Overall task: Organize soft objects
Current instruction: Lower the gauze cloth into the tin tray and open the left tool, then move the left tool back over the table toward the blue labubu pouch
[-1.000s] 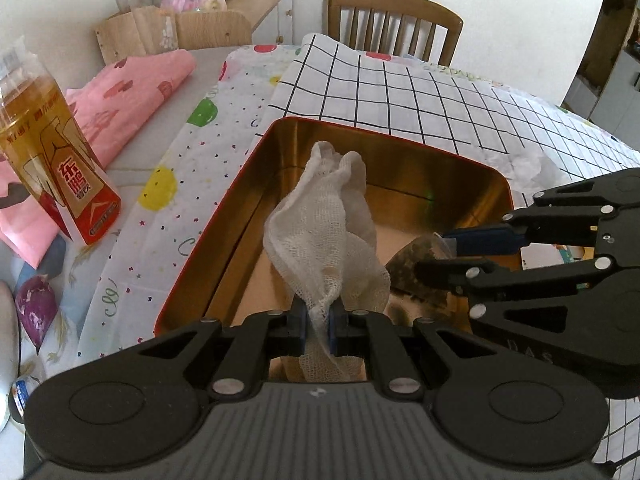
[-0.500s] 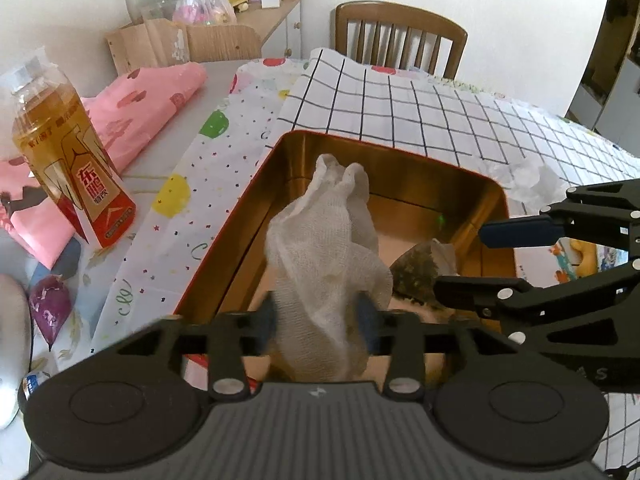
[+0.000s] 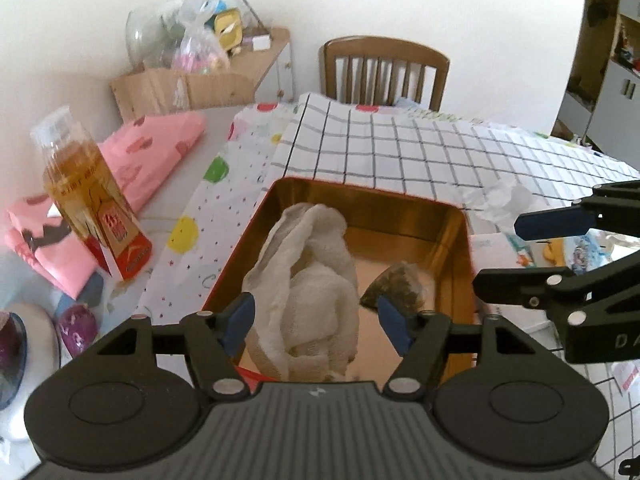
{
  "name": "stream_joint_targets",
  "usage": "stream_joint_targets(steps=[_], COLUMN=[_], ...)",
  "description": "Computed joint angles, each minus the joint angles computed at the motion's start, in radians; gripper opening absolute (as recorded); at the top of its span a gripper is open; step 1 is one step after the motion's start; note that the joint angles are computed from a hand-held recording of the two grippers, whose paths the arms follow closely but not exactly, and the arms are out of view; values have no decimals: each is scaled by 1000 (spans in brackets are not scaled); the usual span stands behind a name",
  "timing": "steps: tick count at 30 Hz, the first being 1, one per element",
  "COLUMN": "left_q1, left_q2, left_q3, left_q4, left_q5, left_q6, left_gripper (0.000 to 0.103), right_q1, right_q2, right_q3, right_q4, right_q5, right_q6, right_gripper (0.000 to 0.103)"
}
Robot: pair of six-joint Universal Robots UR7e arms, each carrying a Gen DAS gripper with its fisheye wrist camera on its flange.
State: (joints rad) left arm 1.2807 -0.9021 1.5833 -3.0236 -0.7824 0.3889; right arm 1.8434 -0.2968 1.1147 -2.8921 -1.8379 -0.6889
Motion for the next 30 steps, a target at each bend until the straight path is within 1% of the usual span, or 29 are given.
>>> stream_joint_targets(steps=[3, 4, 5, 7, 12, 14, 20, 22, 26, 30], left_q1=[-13, -21, -26, -35, -61, -73, -103, -113, -128, -136], left_q2=[-18, -25, -30, -42, -76, -87, -110, -117, -131, -145], left_q3=[24, 35, 44, 63, 107, 126, 173, 191, 213, 231], left_q4=[-12, -22, -29, -47, -58, -75, -116, -130, -117, -93], left_q5=[-22, -25, -29, -41, -75, -84, -111, -123, -146, -185], left_q6=[7, 14, 19, 26, 16, 19, 44, 52, 32, 4], left_gripper=[68, 70, 72, 74, 77, 83, 86, 87, 88, 88], right_q1=[0, 1, 1, 2, 3, 3, 0, -3, -8, -14], right_q2=[-39, -49, -61, -85, -141, -162, -231, -255, -296, -334], right_q3=[56, 71, 89, 129, 222, 257, 372, 415, 488, 557], right_q4=[-44, -57, -72, -111, -198, -232, -338, -376, -443, -509], right_q5=[13, 16, 18, 21, 18, 19, 19, 19, 13, 0], right_q6=[16, 20, 22, 23, 36, 46, 61, 67, 79, 88], right_gripper=[63, 64, 65, 68, 73, 74, 82, 86, 89, 93])
